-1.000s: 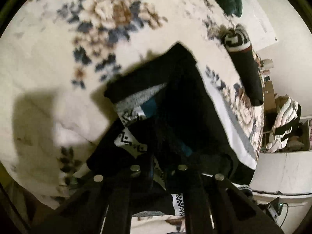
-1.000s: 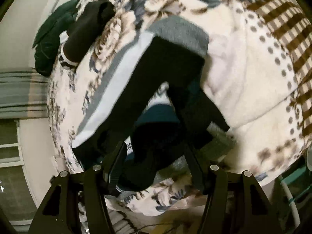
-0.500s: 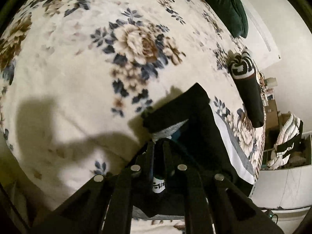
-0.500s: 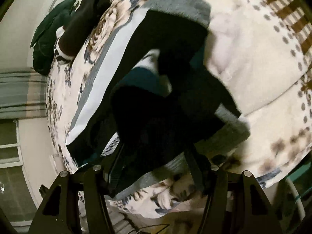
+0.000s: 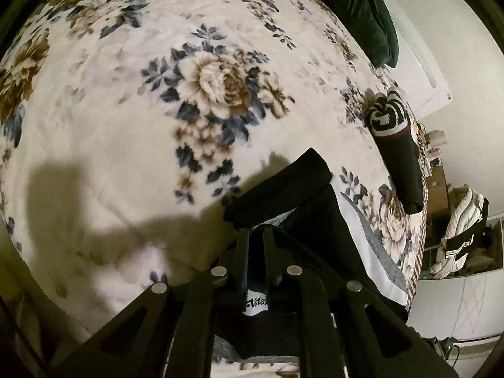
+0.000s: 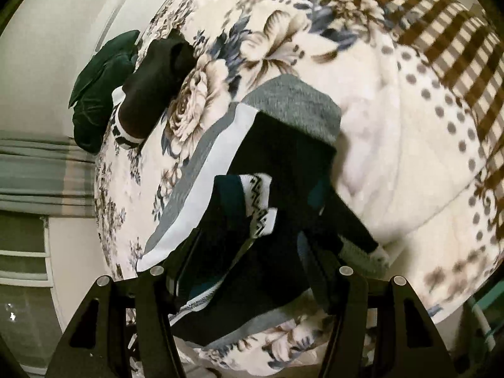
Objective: Fold small clothes
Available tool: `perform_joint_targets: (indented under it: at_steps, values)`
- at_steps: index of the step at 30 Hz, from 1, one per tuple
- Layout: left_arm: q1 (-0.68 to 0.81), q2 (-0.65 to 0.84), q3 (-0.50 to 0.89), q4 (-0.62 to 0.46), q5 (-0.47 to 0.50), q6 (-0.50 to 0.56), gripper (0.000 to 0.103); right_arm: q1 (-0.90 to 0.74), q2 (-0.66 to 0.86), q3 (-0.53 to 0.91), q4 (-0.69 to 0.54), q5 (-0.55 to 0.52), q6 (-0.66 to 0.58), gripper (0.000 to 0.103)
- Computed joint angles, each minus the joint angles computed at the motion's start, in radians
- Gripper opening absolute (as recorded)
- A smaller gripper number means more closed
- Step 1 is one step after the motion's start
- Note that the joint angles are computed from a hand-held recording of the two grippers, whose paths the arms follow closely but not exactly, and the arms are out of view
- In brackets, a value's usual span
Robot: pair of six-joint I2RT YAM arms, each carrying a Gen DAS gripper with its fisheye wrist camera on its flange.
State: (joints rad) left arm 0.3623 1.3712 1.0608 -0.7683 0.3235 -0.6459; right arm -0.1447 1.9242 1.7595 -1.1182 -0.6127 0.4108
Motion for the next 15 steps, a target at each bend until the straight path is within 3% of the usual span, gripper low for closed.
perform_joint_targets:
  at_steps: [7,11,12,13,14,15]
  values:
    - [-0.016,0.027,0.041,-0.007,-0.018,0.027,0.006,0.038,0.102,0.119,-0.01,-0.003,0.039,0.063]
    - [-0.027,0.041,0.064,-0.01,-0.032,0.045,0.006,0.083,0.165,0.252,-0.078,0.06,0.021,0.062]
    - [-0.029,0.044,0.069,-0.01,-0.035,0.046,0.006,0.098,0.194,0.298,-0.109,0.093,0.008,0.048]
    - [-0.031,0.047,0.074,-0.01,-0.037,0.046,0.006,0.112,0.222,0.346,-0.145,0.129,-0.01,0.016]
    - [-0.033,0.05,0.08,-0.01,-0.038,0.047,0.006,0.123,0.256,0.402,-0.195,0.173,-0.029,0.009]
    - [-0.036,0.053,0.087,-0.012,-0.038,0.047,0.006,0.124,0.258,0.408,-0.195,0.19,-0.024,0.009]
